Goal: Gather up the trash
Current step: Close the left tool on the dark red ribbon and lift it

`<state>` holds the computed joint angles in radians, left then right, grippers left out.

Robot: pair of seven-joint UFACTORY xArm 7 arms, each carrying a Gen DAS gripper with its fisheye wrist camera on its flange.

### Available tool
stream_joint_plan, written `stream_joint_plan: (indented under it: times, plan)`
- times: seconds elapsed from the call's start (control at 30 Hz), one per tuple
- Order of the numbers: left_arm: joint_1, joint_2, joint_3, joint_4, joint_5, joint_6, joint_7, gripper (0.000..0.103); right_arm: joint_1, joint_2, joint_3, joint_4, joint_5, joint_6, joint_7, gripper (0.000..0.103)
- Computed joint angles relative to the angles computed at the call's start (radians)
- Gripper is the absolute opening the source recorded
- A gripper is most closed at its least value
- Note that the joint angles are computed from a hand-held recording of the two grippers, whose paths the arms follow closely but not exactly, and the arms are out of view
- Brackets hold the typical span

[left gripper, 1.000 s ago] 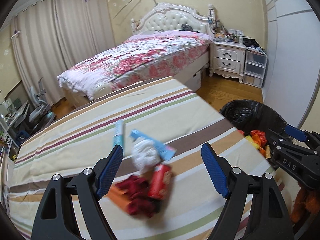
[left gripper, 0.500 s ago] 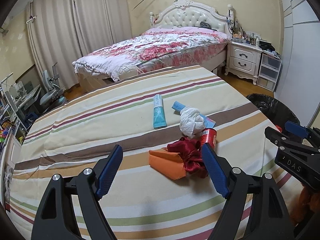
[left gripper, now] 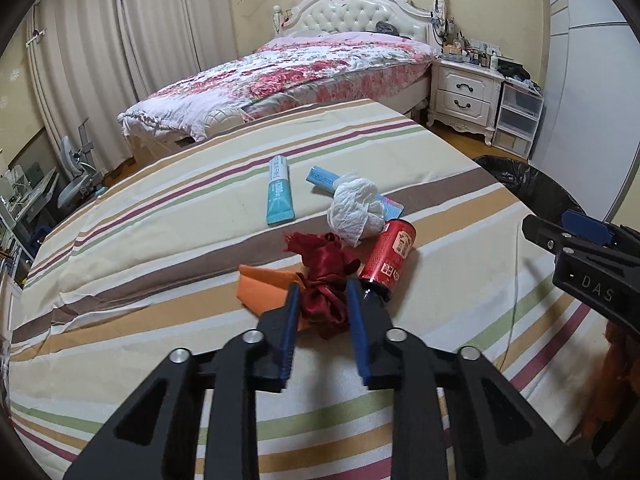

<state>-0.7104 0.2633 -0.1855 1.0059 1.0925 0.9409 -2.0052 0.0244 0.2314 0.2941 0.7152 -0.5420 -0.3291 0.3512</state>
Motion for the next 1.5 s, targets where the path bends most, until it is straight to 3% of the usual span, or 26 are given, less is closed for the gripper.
stream_joint_plan:
  times: [0.33,0.73,0.9,1.13,1.33,1.5]
  plan:
    - [0.012,-0.103,-0.033,-0.122,-0.002,0.035,-0.086,0.016,0.016,-0.002,0.002,-0.005,-0.001,0.004,-0.01,0.061]
    - [0.079,-0.271,-0.098,-0.34,-0.074,-0.001,-0.223,0.017,0.084,-0.012,-0.022,-0.02,0.063,0.009,-0.076,0.061]
    - [0.102,-0.32,-0.126,-0.39,-0.079,-0.018,-0.271,0.022,0.098,-0.009,-0.025,-0.02,0.088,0.013,-0.1,0.061]
    - [0.111,-0.339,-0.157,-0.382,-0.068,0.026,-0.284,0.041,0.1,-0.005,-0.018,-0.019,0.112,0.018,-0.121,0.061]
    - [0.124,-0.291,-0.136,-0.334,-0.02,0.018,-0.24,0.041,0.087,0.003,-0.007,-0.016,0.109,0.018,-0.121,0.061]
    - [0.133,-0.262,-0.11,-0.32,-0.002,-0.024,-0.219,0.035,0.084,0.01,-0.006,-0.015,0.109,0.016,-0.126,0.061]
